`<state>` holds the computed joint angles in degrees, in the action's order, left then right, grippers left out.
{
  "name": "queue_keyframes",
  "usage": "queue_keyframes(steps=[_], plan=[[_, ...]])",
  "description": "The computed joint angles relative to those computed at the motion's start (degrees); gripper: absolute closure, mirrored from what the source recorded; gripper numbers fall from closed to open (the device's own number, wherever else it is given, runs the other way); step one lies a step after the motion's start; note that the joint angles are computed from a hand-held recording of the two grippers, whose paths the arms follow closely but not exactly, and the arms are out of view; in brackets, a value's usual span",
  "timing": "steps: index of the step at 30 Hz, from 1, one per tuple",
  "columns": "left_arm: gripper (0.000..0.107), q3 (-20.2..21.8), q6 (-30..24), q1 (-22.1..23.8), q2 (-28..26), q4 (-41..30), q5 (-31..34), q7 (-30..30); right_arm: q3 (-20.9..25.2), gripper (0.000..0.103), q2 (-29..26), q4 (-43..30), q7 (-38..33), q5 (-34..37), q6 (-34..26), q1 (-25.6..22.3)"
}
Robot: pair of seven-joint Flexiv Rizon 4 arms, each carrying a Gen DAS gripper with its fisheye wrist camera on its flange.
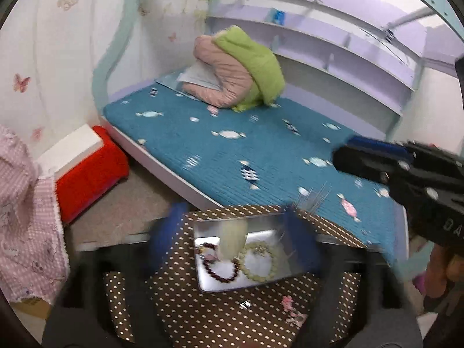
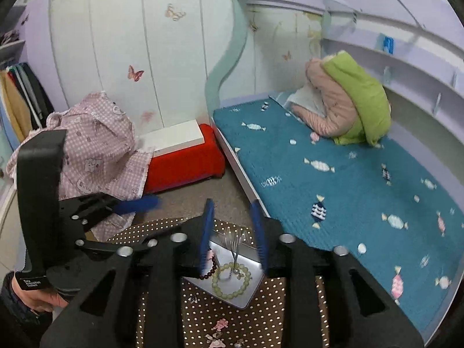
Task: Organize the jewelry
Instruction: 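Carry the jade stone and necklace into the grey box and open both tools, then withdraw both tools up from the box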
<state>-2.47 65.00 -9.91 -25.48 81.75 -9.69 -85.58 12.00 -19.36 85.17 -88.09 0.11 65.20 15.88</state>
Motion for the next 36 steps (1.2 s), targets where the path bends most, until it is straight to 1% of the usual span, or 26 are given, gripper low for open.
queue_keyframes(steps=[1, 2, 3, 4, 5, 6, 7, 8, 11, 14, 18, 20, 24, 25, 27, 28, 30, 35, 36], plan=[[0.016, 0.44, 1.35, -0.14, 0.36, 0.75, 0.41, -0.55, -0.34, 0.035, 0.28, 0.75, 0.54, -0.26, 1.04, 0.17], [0.016, 0.68, 1.41, -0.09, 0.68, 1.09, 0.60, -0.76, -0.42, 0.029, 0.64, 1.45, 0.67, -0.19, 2.09, 0.01], [0.015, 0.85, 1.44, -0.01, 0.98, 1.42, 0.69, -1.04, -0.31, 0.028, 0.98, 1.89, 0.85, 0.12, 2.44, -0.23], [0.014, 1.46, 1.80, -0.20, 1.48, 2.00, 1.17, -2.01, -0.18, 0.024, 1.42, 2.43, 1.18, 0.64, 2.90, -0.53], [0.014, 1.84, 2.31, -0.29, 2.02, 2.68, 1.59, -2.74, -0.41, 0.015, 1.64, 2.82, 1.88, 0.55, 3.59, -0.45], [0.012, 2.23, 3.17, -0.41, 2.85, 3.71, 2.05, -3.58, -0.87, 0.010, 2.07, 3.68, 2.84, 0.10, 4.71, -0.29], [0.011, 2.48, 4.57, -0.46, 3.88, 5.10, 2.45, -4.28, -1.38, 0.007, 2.92, 5.17, 4.09, -0.53, 6.11, -0.13], [0.011, 2.76, 5.42, -0.59, 4.57, 5.90, 3.03, -4.90, -1.42, 0.007, 3.22, 5.60, 4.72, -0.69, 6.46, -0.27], [0.009, 5.24, 8.96, -2.29, 7.61, 9.06, 7.50, -8.92, -1.81, 0.007, 5.33, 8.86, 7.40, -1.29, 9.25, -0.50], [0.009, 6.51, 10.42, -3.43, 9.90, 10.84, 11.44, -12.69, -2.51, 0.007, 7.52, 12.55, 10.50, -3.47, 12.33, -0.28], [0.009, 8.52, 11.67, -5.52, 13.77, 13.51, 19.24, -19.60, -4.45, 0.007, 10.94, 18.50, 16.80, -9.41, 17.00, 0.44], [0.009, 8.59, 11.85, -5.91, 15.51, 14.57, 22.82, -22.85, -4.88, 0.007, 12.44, 21.09, 19.75, -11.75, 19.07, 0.32], [0.009, 7.35, 11.91, -5.26, 18.86, 17.11, 27.83, -27.91, -6.51, 0.007, 15.44, 26.61, 28.51, -19.79, 23.23, -0.03], [0.009, 6.86, 11.76, -4.91, 19.41, 17.49, 28.73, -28.81, -7.00, 0.007, 16.37, 28.32, 31.50, -23.03, 24.50, -0.25], [0.009, 5.84, 11.87, -4.13, 20.77, 18.81, 30.03, -30.33, -6.67, 0.007, 17.39, 30.36, 34.25, -26.25, 25.98, -1.31], [0.009, 5.53, 11.87, -3.92, 21.62, 19.55, 31.25, -31.76, -6.71, 0.007, 18.14, 31.67, 36.67, -29.06, 26.57, -1.90], [0.009, 4.67, 11.55, -3.24, 22.97, 20.66, 33.16, -34.18, -5.88, 0.007, 19.10, 33.46, 38.59, -31.01, 27.24, -3.15], [0.009, 2.43, 11.29, -1.02, 26.01, 24.05, 35.68, -37.86, -3.83, 0.007, 21.04, 37.66, 45.00, -37.48, 29.32, -6.57], [0.009, 2.03, 11.18, -0.64, 26.72, 24.92, 36.22, -38.68, -3.39, 0.007, 21.46, 38.37, 44.34, -36.47, 29.07, -6.56]])
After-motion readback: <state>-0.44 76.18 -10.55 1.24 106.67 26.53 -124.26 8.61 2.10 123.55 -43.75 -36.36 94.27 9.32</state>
